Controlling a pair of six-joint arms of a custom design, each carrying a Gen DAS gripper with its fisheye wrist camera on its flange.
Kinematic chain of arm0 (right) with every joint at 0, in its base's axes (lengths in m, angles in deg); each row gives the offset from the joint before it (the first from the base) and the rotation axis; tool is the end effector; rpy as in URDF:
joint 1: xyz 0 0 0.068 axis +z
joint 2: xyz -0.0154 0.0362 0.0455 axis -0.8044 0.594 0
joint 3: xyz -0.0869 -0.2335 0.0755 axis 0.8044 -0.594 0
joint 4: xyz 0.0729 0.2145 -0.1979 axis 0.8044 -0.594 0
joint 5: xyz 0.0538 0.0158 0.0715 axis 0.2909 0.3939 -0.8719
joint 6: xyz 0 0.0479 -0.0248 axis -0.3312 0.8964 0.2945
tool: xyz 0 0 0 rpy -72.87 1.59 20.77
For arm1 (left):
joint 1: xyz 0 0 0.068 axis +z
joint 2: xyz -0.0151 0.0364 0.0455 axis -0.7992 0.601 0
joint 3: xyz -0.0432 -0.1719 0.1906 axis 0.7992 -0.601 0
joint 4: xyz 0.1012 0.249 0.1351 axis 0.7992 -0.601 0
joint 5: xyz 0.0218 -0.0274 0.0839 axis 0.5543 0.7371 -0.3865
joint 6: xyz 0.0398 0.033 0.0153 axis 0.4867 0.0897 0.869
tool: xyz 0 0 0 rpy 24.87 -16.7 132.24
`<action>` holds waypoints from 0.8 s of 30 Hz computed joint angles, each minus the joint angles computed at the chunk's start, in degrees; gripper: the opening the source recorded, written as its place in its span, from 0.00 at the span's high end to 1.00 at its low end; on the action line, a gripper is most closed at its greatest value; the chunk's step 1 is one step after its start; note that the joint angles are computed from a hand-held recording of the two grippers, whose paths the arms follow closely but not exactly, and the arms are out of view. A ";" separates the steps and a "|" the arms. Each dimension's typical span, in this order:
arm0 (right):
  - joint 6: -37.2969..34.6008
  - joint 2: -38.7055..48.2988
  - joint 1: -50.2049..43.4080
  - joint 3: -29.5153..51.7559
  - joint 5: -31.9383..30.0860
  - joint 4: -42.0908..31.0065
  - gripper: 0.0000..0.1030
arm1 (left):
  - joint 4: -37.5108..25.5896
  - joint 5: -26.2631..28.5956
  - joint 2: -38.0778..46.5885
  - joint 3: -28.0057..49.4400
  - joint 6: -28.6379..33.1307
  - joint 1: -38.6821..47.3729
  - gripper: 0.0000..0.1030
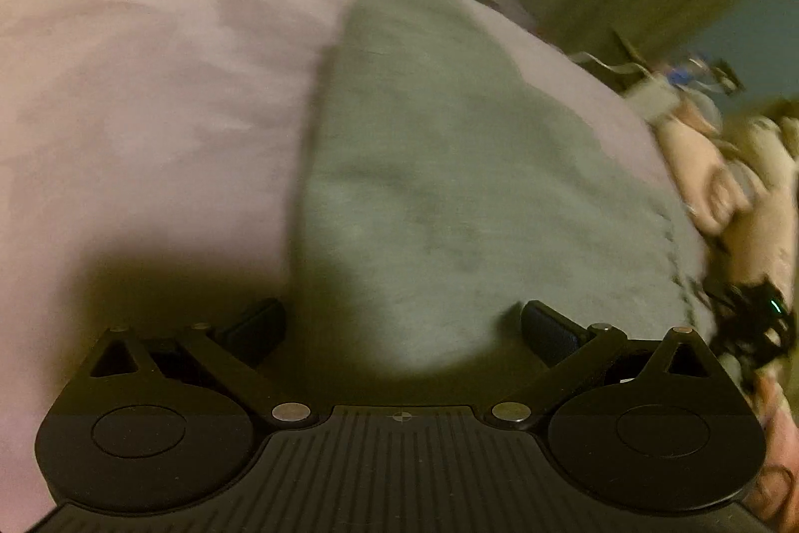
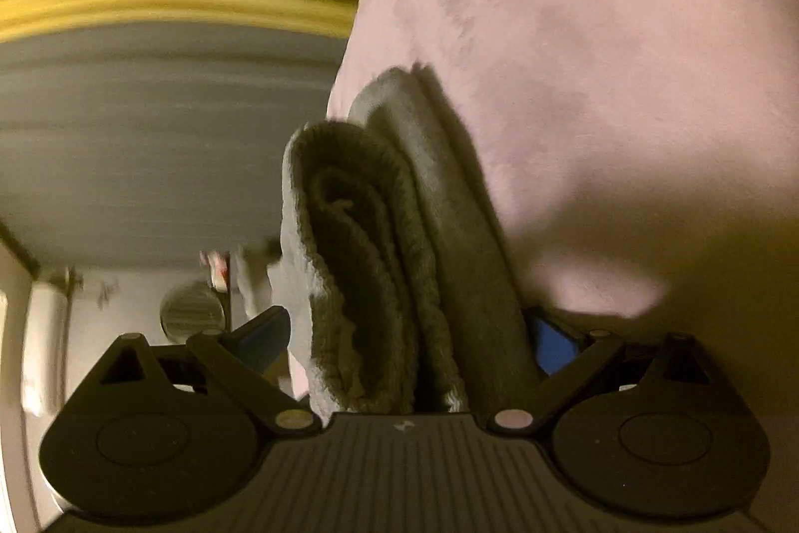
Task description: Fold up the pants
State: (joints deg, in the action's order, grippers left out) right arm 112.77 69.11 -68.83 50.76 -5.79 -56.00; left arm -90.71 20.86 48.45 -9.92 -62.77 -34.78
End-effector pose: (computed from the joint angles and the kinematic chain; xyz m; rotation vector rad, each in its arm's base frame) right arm 0.2135 -0.0267 0.0429 0.7491 2.2000 1.4909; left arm 0.3112 0.0784 0.1118 0.2030 2.6280 -0.8367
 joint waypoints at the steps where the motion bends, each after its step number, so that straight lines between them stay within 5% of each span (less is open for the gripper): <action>1: -1.65 0.46 0.82 1.44 0.17 -2.11 0.03 | -2.33 1.46 2.65 2.26 1.36 -0.86 0.00; 6: -9.60 1.97 5.35 7.74 1.83 -10.16 0.03 | -4.01 1.35 9.81 8.42 1.02 -5.06 0.00; 11: -13.82 -0.91 11.89 9.51 9.99 -12.77 0.04 | -7.29 1.68 13.62 13.65 -2.17 -5.56 0.00; 12: -14.89 -2.42 13.23 9.32 12.48 -13.77 0.10 | -6.86 1.40 13.16 13.07 -1.49 -5.71 0.00; 13: -16.67 -4.01 14.21 9.59 14.90 -16.14 0.30 | -6.24 1.15 12.37 12.20 -0.33 -5.77 0.01; 14: -18.85 -5.63 15.05 9.70 17.30 -18.61 0.36 | -4.90 0.70 11.14 10.82 0.44 -5.77 0.05; 18: -18.36 -5.08 14.81 7.98 16.62 -15.42 0.36 | -3.74 3.83 10.35 8.74 2.60 -3.78 0.10; 21: -16.43 -4.04 13.66 7.87 15.26 -14.48 0.28 | -3.58 3.77 11.02 8.97 2.35 -4.50 0.00; 24: -13.97 -3.19 14.23 8.08 15.94 -13.33 0.19 | 0.85 -1.79 8.00 6.83 -6.10 -8.22 0.00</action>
State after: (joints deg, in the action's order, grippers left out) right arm 98.80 65.92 -54.61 58.84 10.16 -69.34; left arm -89.86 19.07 56.46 -3.09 -68.87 -43.00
